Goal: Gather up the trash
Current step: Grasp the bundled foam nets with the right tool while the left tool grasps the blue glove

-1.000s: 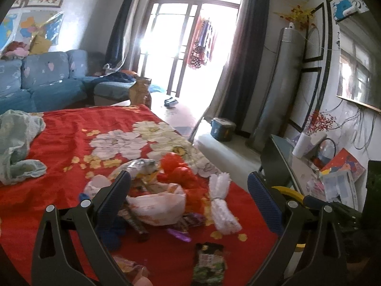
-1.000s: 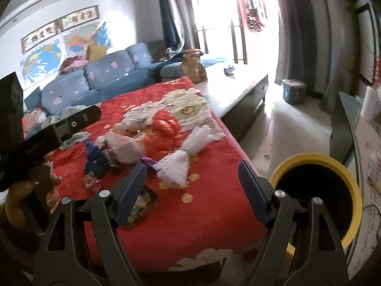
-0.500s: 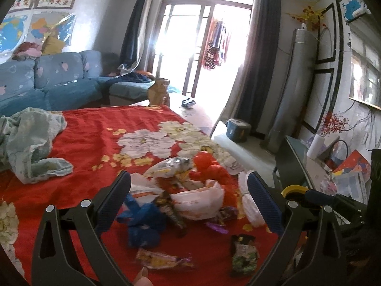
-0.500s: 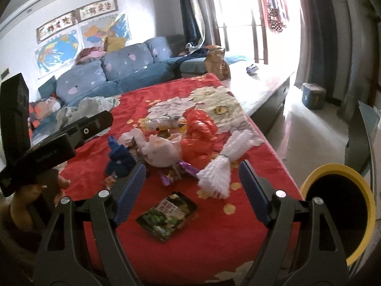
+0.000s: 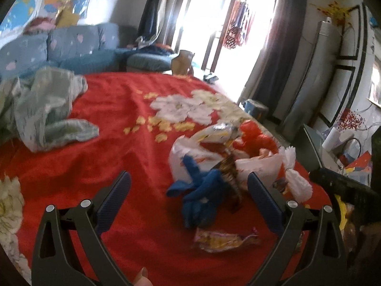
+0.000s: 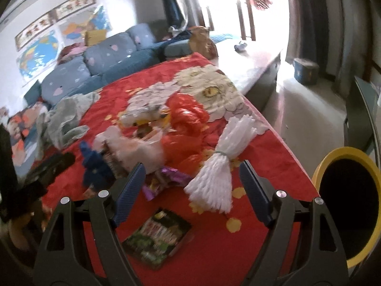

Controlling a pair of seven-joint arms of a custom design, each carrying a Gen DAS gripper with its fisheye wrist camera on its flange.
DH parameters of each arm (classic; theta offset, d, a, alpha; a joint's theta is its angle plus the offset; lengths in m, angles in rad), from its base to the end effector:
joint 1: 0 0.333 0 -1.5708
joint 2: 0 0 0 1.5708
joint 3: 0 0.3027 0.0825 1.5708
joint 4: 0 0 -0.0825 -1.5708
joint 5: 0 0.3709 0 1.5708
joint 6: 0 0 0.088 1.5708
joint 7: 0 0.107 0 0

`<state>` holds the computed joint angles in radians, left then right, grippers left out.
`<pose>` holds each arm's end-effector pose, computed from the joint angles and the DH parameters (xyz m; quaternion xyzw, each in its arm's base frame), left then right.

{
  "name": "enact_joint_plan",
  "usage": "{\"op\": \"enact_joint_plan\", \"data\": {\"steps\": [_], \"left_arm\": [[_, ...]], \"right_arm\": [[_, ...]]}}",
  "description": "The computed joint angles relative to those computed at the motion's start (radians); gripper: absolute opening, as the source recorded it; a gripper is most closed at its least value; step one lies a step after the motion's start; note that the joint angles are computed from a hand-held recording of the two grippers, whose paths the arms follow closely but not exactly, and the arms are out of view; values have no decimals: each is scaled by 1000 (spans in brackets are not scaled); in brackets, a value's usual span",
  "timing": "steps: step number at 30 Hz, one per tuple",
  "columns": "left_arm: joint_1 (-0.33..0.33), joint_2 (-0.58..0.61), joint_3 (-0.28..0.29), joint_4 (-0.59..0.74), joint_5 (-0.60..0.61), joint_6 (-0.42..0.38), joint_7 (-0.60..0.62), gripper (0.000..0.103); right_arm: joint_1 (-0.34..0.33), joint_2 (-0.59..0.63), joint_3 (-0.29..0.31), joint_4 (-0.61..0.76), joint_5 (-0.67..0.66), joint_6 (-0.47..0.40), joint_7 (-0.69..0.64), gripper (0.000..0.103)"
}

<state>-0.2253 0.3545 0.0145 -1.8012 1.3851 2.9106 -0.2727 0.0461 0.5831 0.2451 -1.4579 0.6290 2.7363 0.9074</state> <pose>0.6200 -0.1950 0.3927 -0.7302 0.5026 -0.3621 0.2884 0.7206 0.1497 0.4197 -0.7498 0.5146 -0.1139 0.4001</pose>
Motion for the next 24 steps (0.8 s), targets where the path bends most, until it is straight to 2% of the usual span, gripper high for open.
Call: {"op": "enact_joint_plan", "data": {"steps": [3,5,10,12,15,17,18,19,22,24], "left_arm": [[17,23,2,1,-37,56,17,94],[26,43,7,6,-80,110,40,83],[29,80,12,5,-221,174,148,68],[30,89,12,3,-271,195,186,62],[54,100,-25,-5,-379,202,291,48],[82,108,-62,-10,-454,205,363,36],[98,112,-85,-13,-491,202,401,34],[98,114,-86,-16,-509,206,418,29],[66,110,-55,-20,-538,210,445,20],[26,103,-10,-24,-543,221,439,18]], "right_arm": [[34,47,-45,65,-60,-19,81,72],[32,72,-47,102,-78,-42,116,70],[33,150,-61,217,-136,-154,206,62],[32,178,-64,253,-150,-196,230,55],[23,214,-63,304,-157,-271,262,40],[21,214,-63,296,-156,-272,266,34],[21,208,-62,282,-156,-259,260,29],[19,201,-60,268,-155,-251,252,27],[6,182,-49,237,-141,-235,225,16],[-1,155,-42,194,-127,-197,198,15]]}}
